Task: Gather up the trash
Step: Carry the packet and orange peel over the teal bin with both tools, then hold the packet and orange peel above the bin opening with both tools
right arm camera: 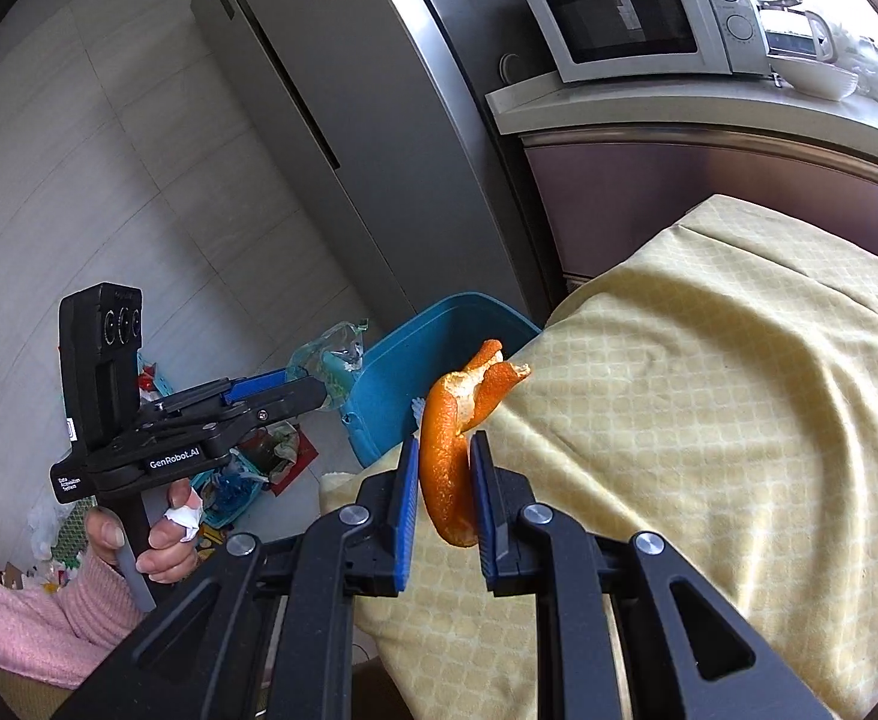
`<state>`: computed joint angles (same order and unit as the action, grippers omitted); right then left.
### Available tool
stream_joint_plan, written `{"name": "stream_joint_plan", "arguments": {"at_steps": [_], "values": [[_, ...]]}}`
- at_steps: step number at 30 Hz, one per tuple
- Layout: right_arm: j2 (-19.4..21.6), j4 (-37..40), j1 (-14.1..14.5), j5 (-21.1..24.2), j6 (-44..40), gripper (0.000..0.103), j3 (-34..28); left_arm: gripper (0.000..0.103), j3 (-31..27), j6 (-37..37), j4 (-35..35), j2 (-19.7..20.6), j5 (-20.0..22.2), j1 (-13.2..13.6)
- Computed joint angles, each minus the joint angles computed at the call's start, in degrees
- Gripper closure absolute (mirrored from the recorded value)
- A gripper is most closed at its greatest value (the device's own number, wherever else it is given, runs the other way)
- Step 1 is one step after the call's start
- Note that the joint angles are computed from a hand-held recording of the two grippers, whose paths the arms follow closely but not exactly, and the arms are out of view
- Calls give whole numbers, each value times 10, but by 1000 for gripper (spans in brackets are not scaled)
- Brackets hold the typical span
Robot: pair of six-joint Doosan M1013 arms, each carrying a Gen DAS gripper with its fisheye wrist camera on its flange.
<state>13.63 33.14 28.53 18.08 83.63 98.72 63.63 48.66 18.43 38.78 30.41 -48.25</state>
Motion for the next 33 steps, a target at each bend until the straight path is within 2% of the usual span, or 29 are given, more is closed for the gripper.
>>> {"name": "stream_joint_plan", "arguments": {"at_steps": [8,33], "values": [[19,35,0,24,-44,87,-26,54,1,-17,14,2,6,6],[56,45,7,77,-73,87,-77,54,-7,-46,36,11,24,10]]}}
